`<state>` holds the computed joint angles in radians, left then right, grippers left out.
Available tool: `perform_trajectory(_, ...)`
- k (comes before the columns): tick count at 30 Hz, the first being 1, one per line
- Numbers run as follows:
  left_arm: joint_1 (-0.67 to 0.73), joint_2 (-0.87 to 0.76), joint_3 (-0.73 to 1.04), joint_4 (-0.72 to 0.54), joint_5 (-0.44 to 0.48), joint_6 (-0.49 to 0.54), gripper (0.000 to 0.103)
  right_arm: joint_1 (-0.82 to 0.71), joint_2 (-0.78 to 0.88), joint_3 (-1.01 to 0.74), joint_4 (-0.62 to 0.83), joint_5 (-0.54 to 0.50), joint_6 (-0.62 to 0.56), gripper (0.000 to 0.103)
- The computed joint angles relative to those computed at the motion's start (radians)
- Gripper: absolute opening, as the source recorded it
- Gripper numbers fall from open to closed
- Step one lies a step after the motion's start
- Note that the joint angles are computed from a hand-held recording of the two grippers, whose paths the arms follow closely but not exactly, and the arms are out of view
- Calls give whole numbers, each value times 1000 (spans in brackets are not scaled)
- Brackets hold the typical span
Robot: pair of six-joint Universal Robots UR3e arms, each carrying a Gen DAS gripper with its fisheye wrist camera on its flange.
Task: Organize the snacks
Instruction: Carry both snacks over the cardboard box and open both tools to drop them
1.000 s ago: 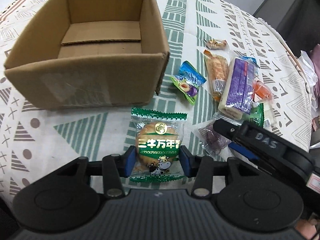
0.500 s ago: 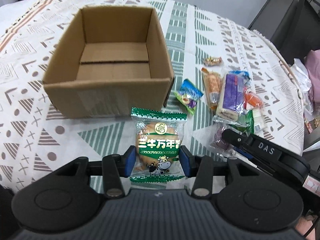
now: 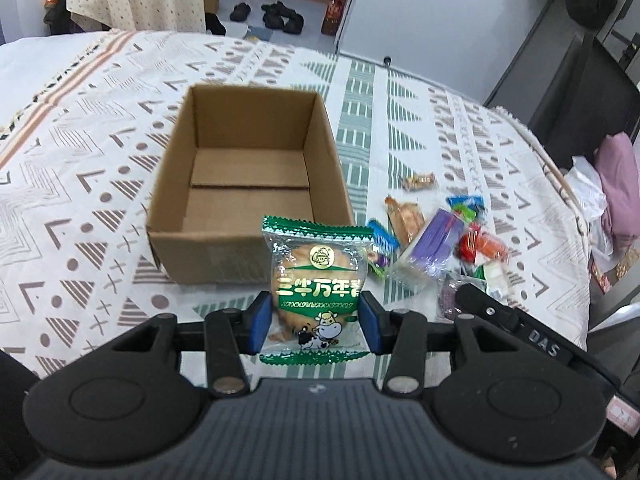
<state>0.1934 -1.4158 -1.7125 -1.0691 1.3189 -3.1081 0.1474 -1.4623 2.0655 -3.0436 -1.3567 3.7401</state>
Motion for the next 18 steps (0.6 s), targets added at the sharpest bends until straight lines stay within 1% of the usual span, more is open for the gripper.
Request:
perform_trajectory(6,40,8,30,0,-20,17,46,7,-17,-4,-53,-3,8,25)
perform_trajectory(10,74,-2,43,22,-39,28,46,9,6,-31,-78,13,27,25)
perform_trajectory(18,136,-88,91,56,-53,36,46,68,118,-190,-63,-9,40,25)
